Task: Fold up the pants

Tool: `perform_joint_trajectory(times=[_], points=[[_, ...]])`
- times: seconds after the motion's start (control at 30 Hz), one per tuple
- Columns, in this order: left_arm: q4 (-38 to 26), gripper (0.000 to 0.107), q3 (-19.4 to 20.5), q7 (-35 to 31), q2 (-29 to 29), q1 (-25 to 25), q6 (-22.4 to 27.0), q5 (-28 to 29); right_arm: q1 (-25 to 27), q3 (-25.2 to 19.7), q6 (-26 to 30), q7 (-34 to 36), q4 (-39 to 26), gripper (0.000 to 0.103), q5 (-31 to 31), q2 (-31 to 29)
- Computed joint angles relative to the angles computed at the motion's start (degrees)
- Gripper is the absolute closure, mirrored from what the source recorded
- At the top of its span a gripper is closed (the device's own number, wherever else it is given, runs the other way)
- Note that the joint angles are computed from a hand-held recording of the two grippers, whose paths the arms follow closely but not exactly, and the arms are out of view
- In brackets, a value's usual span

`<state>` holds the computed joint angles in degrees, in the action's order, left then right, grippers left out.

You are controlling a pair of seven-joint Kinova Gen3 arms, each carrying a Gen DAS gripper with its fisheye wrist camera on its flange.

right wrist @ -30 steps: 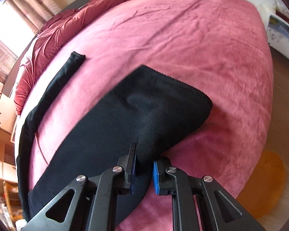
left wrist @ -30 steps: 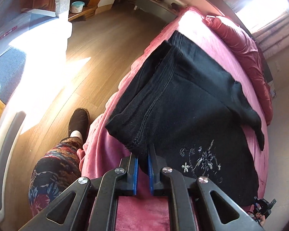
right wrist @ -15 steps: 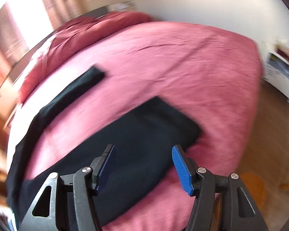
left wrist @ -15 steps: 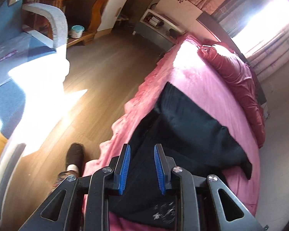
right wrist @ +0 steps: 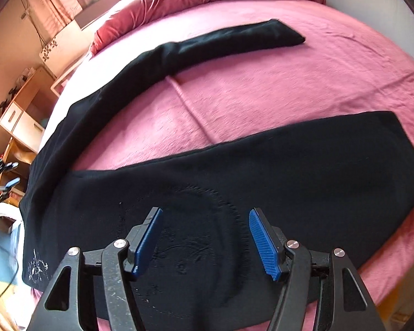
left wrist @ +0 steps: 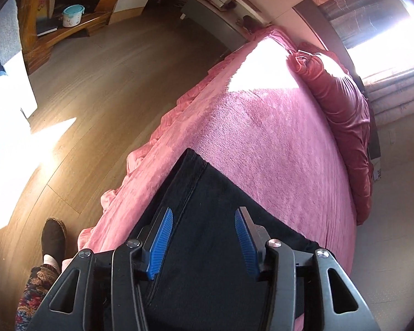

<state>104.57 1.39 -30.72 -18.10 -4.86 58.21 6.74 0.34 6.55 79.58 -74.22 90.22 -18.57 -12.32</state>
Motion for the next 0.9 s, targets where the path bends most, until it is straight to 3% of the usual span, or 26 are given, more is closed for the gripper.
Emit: perform_joint_trajectory(times=[0.37,0.4,0.47,0.53,0.7,0.9], points=[[-4.86,0.061,-2.27,-2.75,13.13,-1.01,2.11,-0.5,0.38,-1.47,1.18,-3.52,0.19,0.037,2.99,2.39],[-5.33,0.063,-2.26,-2.65,13.64,-0.2,2.44,-1.69,0.48,-1.45,1.34,-3.52,0.17,0.037,3.27,2.32],[-6.5,0.084,0.18,-2.48,14.0,0.28,3.4,-6.15,0.54,-1.48,1.45,-3.49,0.31,0.037,3.56,2.09],[-5.47,0.093,1.29,-0.22,11.9,1.99,1.91,-9.95,0.43,-1.7,1.25,-3.2,0.39,0.037,4.11,1.99],[-2.81,0.094,7.13,5.07,2.39,4.36,-2.13,-17.91,0.33,-1.45,0.93,-2.67,-0.19,0.037,3.69,1.79],[-1.71,0.097,11.93,1.19,-10.34,6.73,-7.01,-14.92,0.07,-0.58,0.99,-1.33,-2.64,0.037,0.31,2.84]])
